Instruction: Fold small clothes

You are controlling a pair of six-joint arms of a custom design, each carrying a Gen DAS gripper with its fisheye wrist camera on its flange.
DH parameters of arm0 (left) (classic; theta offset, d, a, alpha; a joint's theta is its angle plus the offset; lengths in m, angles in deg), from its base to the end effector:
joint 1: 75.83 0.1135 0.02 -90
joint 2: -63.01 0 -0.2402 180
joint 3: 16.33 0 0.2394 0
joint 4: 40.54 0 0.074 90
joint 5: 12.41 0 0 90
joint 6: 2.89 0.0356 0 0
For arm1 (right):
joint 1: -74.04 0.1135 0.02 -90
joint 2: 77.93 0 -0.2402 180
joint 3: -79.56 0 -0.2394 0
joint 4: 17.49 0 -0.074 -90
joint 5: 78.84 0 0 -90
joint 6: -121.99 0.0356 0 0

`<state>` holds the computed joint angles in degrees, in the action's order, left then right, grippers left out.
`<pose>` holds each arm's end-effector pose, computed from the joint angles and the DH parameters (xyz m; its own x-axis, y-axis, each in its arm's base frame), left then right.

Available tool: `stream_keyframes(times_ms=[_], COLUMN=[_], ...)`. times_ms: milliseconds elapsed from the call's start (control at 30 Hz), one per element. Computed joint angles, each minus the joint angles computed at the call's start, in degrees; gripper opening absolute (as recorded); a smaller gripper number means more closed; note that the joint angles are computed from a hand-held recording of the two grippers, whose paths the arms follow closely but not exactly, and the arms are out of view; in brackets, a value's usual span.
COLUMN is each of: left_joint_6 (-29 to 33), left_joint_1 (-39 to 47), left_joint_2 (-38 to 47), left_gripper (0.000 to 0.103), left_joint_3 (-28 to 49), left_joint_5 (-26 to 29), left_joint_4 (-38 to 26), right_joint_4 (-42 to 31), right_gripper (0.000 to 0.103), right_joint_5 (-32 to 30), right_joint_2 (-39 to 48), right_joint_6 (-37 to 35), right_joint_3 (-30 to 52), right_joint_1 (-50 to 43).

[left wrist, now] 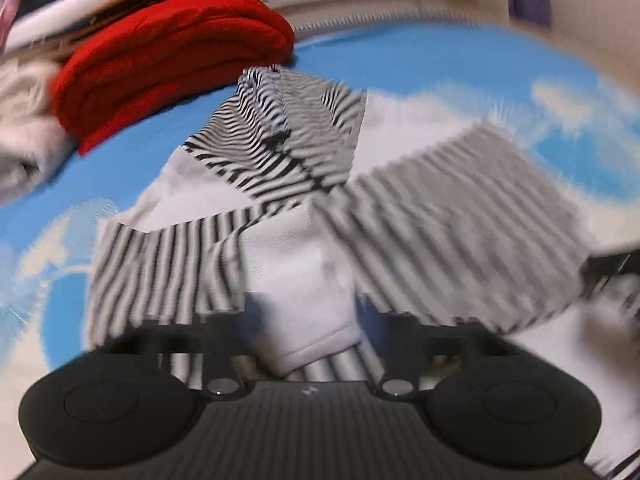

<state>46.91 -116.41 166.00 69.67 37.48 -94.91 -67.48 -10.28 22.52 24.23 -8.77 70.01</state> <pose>0.2696 -0.2007 0.1817 -0.7699 0.0094 -0.6382 -0.2040 0.9438 0.2600 0.3557 -0.0120 0.2216 -0.8285 -0.0676 -0.5559 -0.2377 0.9413 0.2397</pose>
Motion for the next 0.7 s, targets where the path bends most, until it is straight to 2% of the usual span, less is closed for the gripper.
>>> stream_keyframes(times_ms=[33,167,200,300,333,367,433,467,633,700], left_joint_6=[-1.10,-11.58,-14.94,-27.54,-31.69,-33.59,-33.76,-32.82,-14.69,-9.80], left_joint_1=[0.11,3.63,5.21,13.69,15.45,16.53,17.13,16.90,18.49,19.60], left_joint_2=[-1.01,-17.18,-20.96,-33.82,-35.20,-35.88,-36.22,-37.02,-38.33,-35.12], left_gripper=[0.008,0.008,0.008,0.014,0.014,0.019,0.035,0.037,0.039,0.039], left_joint_3=[-0.58,-8.62,-10.04,-15.91,-15.59,-15.17,-13.87,-13.87,-19.77,-21.20], left_joint_5=[-1.31,-3.86,-2.82,6.28,7.41,7.38,6.70,6.65,13.39,16.64], left_joint_4=[-1.93,-7.40,-9.31,-14.21,-17.99,-20.88,-23.30,-22.19,-4.45,-1.77], right_joint_4=[0.01,-0.81,-0.89,-1.29,-1.09,-0.92,-0.92,-0.78,0.98,2.67], right_gripper=[0.045,0.045,0.045,0.045,0.045,0.045,0.045,0.045,0.045,0.045], right_joint_5=[1.60,4.35,4.75,5.55,6.21,6.79,7.67,7.85,9.71,7.87], right_joint_2=[0.72,2.67,2.83,2.99,3.02,2.94,3.05,2.94,0.77,-0.58], right_joint_6=[0.55,1.21,1.42,1.40,1.33,1.36,1.50,1.58,1.40,1.84], right_joint_3=[0.08,0.75,0.91,1.26,1.11,0.85,0.69,0.52,-1.75,-2.96], right_joint_1=[0.56,0.40,0.44,0.74,0.93,1.02,1.06,1.08,2.34,2.13])
